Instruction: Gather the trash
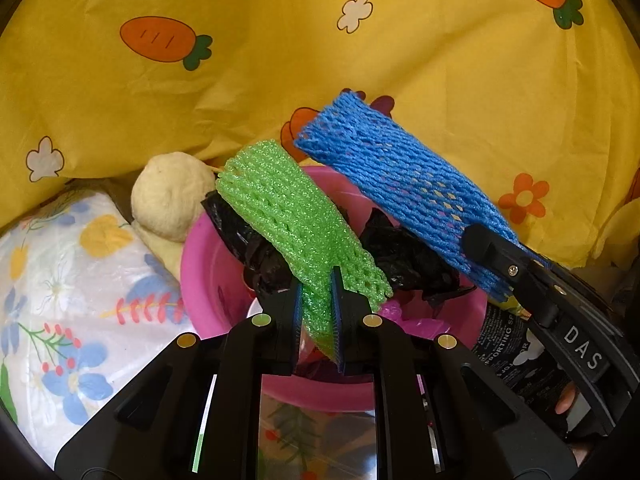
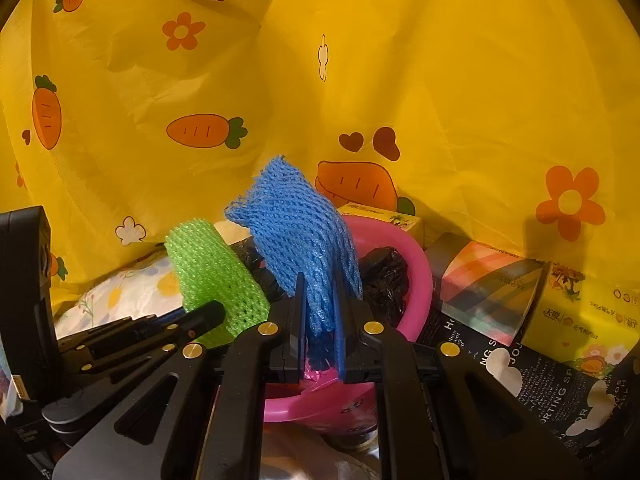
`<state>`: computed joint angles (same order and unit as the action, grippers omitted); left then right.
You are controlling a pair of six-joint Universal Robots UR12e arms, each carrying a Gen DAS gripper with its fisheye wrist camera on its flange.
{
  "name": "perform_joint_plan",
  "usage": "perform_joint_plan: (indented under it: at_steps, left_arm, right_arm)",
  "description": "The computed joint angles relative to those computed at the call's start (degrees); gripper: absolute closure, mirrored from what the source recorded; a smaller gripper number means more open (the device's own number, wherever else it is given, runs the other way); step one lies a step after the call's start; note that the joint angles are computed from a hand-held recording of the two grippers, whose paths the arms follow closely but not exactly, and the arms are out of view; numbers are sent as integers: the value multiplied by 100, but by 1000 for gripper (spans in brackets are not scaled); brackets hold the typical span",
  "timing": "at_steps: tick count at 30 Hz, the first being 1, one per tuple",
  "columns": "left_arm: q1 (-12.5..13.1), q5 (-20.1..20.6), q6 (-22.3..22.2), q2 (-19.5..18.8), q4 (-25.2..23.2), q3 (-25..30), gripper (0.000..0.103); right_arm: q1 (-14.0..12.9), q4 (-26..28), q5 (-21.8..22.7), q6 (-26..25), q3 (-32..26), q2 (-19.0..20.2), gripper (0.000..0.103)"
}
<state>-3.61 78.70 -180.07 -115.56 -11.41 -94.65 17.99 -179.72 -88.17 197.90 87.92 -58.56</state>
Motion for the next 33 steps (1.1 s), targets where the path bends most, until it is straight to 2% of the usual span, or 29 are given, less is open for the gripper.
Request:
perform_joint_plan:
  at_steps: [3, 5, 7, 9, 11, 13, 16, 18, 20, 22, 29, 33]
  left_arm:
    - [13, -182, 31, -55, -81, 35, 89]
    - [17, -251, 119, -78, -149, 50, 84]
    - [25, -257, 135, -83, -146, 35, 73]
    - [61, -253, 20, -57, 1, -37, 47]
    - [129, -365, -127, -14, 234, -143, 34]
    - [196, -443, -212, 48, 397, -245, 26]
    - [252, -205, -424, 141, 659, -388, 17]
    - [270, 23, -566, 207, 865, -490, 12]
    - [267, 290, -632, 272, 1083, -596, 7]
    - [243, 533, -626, 326, 1279, -692, 6]
    - [167, 1137, -498, 487, 1332, -913, 6]
    - [166, 1334, -648, 592, 1400, -1085, 6]
  right_arm:
    - [-15, 24, 61, -12, -44, 37, 91]
    - [-21, 51, 103, -27, -63, 53, 91]
    - [-31, 89, 159, -24, -74, 57, 91]
    - [-36, 96, 196, -24, -85, 63, 91]
    - [-40, 112, 220, -20, -96, 73, 90]
    - [-43, 165, 282, -28, -111, 81, 90]
    - [-34, 189, 320, -76, -117, 91, 89]
    - [-31, 199, 380, -87, -114, 94, 79]
    - [-19, 179, 351, -90, -101, 94, 55]
    - [-2, 143, 278, -89, -70, 83, 53]
    - [45, -135, 60, -192, 126, 2, 24]
    - [89, -244, -107, -256, 226, -55, 15]
